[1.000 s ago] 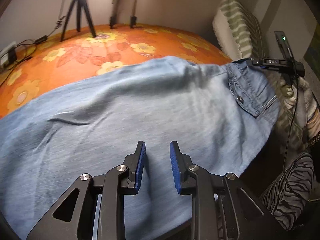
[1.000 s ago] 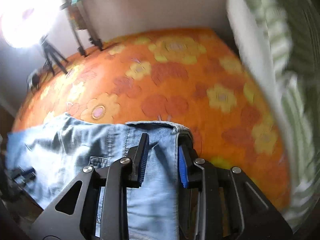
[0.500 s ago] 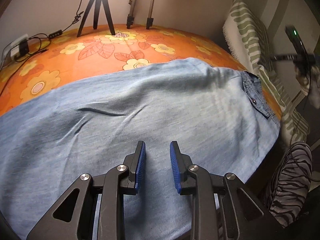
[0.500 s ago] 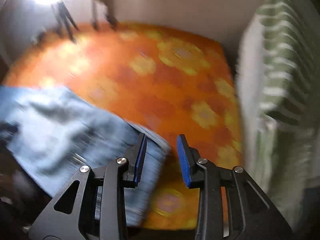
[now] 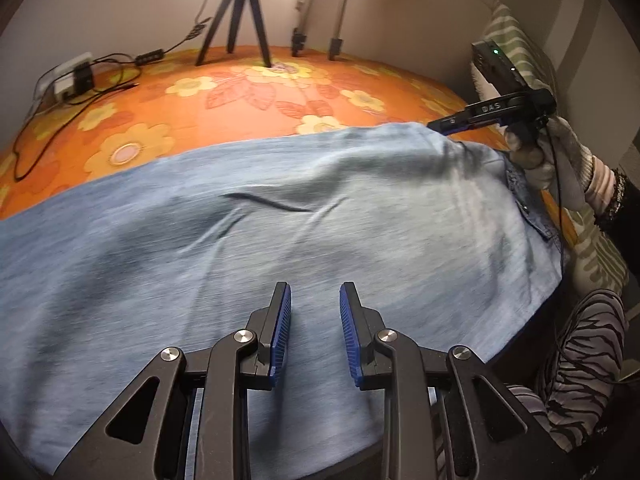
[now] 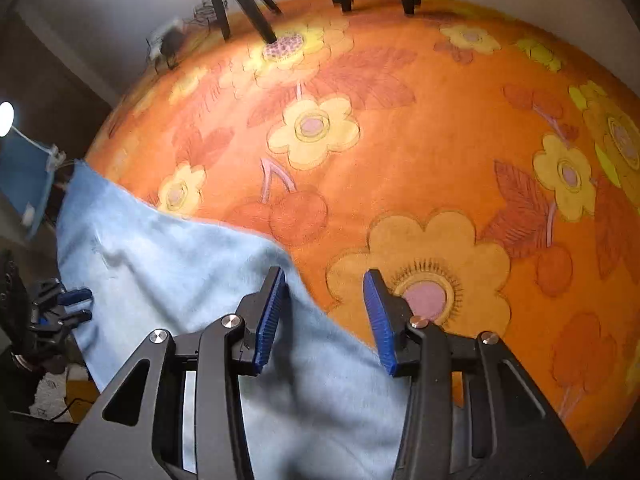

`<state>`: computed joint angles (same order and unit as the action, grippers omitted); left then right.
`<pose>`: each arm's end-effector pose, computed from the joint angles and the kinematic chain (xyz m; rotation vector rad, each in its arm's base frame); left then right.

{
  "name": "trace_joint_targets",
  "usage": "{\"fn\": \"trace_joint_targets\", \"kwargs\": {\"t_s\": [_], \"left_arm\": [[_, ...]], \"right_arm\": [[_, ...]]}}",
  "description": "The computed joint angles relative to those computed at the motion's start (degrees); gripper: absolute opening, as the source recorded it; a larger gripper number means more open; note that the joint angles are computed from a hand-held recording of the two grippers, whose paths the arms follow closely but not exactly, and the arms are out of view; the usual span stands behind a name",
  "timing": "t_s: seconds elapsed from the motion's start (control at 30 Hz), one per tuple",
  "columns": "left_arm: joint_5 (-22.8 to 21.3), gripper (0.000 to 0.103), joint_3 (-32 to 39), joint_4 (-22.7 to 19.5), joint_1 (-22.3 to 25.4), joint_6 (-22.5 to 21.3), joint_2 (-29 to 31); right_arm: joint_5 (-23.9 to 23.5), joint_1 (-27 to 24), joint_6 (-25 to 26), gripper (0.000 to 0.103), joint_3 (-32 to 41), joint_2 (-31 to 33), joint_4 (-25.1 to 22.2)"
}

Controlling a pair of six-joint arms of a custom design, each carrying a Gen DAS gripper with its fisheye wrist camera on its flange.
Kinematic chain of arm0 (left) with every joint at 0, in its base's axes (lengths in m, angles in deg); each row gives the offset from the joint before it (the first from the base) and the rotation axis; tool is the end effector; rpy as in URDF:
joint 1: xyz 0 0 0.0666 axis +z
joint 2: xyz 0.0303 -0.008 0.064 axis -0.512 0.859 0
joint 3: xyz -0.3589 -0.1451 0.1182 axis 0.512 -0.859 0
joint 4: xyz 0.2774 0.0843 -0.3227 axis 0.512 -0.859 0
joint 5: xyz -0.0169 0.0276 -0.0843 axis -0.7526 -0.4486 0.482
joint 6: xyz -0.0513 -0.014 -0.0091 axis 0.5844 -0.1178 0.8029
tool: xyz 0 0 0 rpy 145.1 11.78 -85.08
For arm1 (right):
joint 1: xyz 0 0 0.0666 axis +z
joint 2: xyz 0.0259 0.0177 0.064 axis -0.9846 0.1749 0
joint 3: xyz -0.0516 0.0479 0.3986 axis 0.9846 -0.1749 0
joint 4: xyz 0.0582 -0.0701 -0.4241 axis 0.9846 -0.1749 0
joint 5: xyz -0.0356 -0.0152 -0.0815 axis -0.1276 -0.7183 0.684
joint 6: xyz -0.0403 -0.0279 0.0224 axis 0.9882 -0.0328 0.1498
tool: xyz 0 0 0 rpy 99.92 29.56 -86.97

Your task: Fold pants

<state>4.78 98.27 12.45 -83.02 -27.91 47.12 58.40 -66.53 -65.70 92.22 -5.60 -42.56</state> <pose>0.2153 -0.2600 0.4195 0.0045 2.4889 -0.3194 0.4560 0.1206 0.4254 -0.5917 2.8429 0.5192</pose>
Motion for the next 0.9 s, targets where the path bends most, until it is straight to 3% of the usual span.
{"fn": "trace_joint_targets", "kwargs": {"t_s": [0.1,0.2,0.27,0.37,0.5,0.6,0.63,0.77,0.9], "left_arm": [[0.33,0.023,-1.00,0.39,0.66,0.91,-0.86],[0.31,0.023,-1.68,1.27,0.79,1.25,-1.43],[0.04,0.023,-1.76,1.43,0.72,1.08,-1.44],[-0.17,0.023,-1.82,1.46,0.61,1.13,-1.55],[-0.83,0.023,-1.78,1.03,0.12,0.95,-1.56],[-0.95,0.023,-1.63,0.72,0.08,0.29,-1.36],[-0.99,0.023,-1.61,0.61,0.09,0.26,-1.34],[-1.36,0.023,-1.38,0.18,-0.16,-0.28,-1.11],[-1.89,0.023,-1.18,-0.15,-0.38,-0.44,-0.87]], "right_arm": [[-4.15,-0.90,-0.60,0.043,0.64,0.43,-1.14],[-4.07,-0.39,0.92,0.039,0.10,0.19,-1.74],[-5.06,-0.02,1.34,0.022,-0.38,0.11,-2.19],[-4.96,0.75,1.59,0.009,-0.80,-0.72,-1.99],[3.77,3.81,1.69,0.003,-2.48,-5.08,4.10],[15.26,7.42,5.95,0.000,-5.13,-9.34,12.65],[16.82,7.73,5.97,0.000,-5.08,-8.67,12.91],[13.95,5.01,2.51,0.001,-2.86,-6.89,8.94],[6.66,-0.48,1.76,0.003,-2.68,-10.26,5.33]]}}
